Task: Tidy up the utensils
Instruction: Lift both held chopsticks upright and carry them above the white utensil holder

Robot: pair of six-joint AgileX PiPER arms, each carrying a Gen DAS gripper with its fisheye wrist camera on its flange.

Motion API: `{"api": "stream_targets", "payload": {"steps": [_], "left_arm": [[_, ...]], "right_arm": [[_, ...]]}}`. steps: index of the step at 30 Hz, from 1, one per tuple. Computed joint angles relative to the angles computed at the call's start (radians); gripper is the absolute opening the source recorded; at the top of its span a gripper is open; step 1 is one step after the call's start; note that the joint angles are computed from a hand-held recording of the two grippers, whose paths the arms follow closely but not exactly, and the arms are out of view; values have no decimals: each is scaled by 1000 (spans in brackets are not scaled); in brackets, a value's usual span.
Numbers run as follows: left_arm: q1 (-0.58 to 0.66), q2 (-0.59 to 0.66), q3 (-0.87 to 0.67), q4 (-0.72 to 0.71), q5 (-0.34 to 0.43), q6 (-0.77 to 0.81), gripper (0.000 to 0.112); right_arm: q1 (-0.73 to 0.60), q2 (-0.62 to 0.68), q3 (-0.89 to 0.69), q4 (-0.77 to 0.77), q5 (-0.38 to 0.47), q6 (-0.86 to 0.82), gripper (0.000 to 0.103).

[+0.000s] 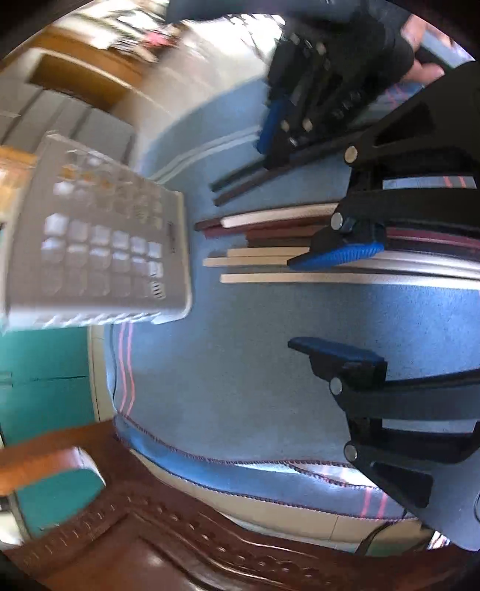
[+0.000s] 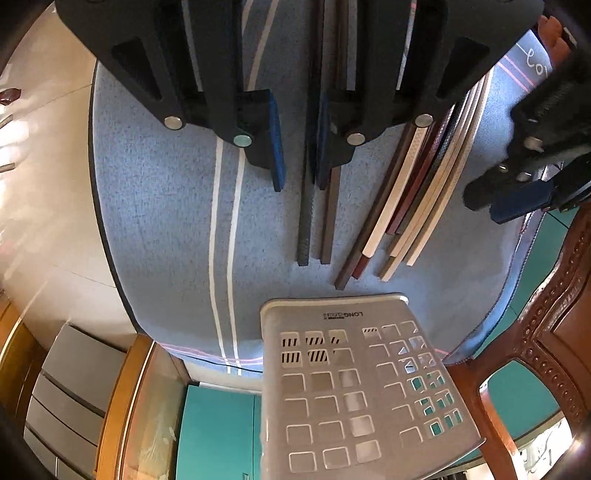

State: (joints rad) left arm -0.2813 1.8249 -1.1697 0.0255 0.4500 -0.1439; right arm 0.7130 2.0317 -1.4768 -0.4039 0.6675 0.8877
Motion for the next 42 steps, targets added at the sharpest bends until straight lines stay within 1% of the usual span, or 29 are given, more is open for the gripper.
{"api": "stream_targets", "payload": {"steps": [1, 2, 3, 4, 6, 8, 10, 13, 15, 16, 17, 18, 19, 20, 22, 23, 24, 26, 28, 30, 33, 35, 38, 39, 40, 41, 42], "left_arm": [[-2, 9, -3, -23, 8, 23, 38], [-6, 21, -10, -17, 21, 18, 39], [-12, 19, -2, 22, 7, -21, 40], [-19, 24, -11, 92, 21, -87, 40], [-9, 44, -42, 125, 67, -128, 39], [15, 59, -69, 88, 88, -96, 39], [10, 67, -91, 91, 109, -84, 39], [-17, 86, -123, 145, 130, -115, 40], [-23, 103, -152, 154, 145, -126, 40], [-18, 110, -168, 134, 156, -114, 36], [-9, 117, -188, 85, 170, -76, 29], [-7, 120, -198, 58, 174, -55, 15], [-6, 120, -198, 57, 168, -52, 7], [0, 119, -194, 43, 156, -39, 7], [17, 89, -156, -21, 113, 3, 7], [14, 61, -131, -16, 88, -8, 7], [18, 27, -103, -9, 68, -11, 7], [10, -47, -52, 6, 34, -28, 7], [12, -134, -21, -3, 24, -17, 7], [12, -223, 4, 22, 21, -34, 7], [13, -318, -1, 53, 38, -54, 7], [17, -364, -11, 45, 44, -50, 7], [58, -444, -29, -41, 36, 29, 7], [76, -445, -55, -87, 32, 71, 7], [81, -457, -76, -118, 24, 87, 7], [59, -469, -89, -110, 17, 64, 7], [69, -474, -118, -142, 0, 80, 7]], "right_arm": [[-1, -1, 1, 3, -2, -3, 18], [-3, 1, -2, 9, -4, -10, 18], [-4, -3, 4, 11, -8, -13, 18], [-6, -9, 12, 14, -12, -17, 18], [-8, -11, 12, 14, -6, -20, 18], [-5, -5, -1, 1, 13, -14, 18], [1, 3, -12, -14, 30, -7, 18], [19, 29, -53, -45, 70, 0, 26], [35, 57, -95, -73, 112, 10, 28], [39, 69, -116, -78, 130, 9, 28], [38, 77, -133, -69, 142, -3, 22], [31, 77, -136, -41, 133, -27, 14], [18, 73, -134, 6, 112, -61, 7], [12, 72, -135, 26, 104, -73, 6], [4, 59, -116, 43, 73, -76, 6], [0, 53, -112, 58, 64, -80, 6], [-8, 27, -85, 76, 38, -82, 6], [-14, -47, -28, 94, -9, -86, 6], [-12, -117, 8, 98, -38, -95, 6], [-2, -186, 31, 72, -53, -82, 6], [14, -299, 65, 12, -62, -47, 6], [18, -351, 80, -11, -62, -35, 6], [10, -412, 59, -25, -66, -44, 6], [7, -422, 42, -32, -68, -44, 6], [0, -429, 28, -30, -73, -50, 6], [-14, -435, 1, -23, -85, -58, 6], [-27, -438, -18, -8, -93, -69, 6]]}}
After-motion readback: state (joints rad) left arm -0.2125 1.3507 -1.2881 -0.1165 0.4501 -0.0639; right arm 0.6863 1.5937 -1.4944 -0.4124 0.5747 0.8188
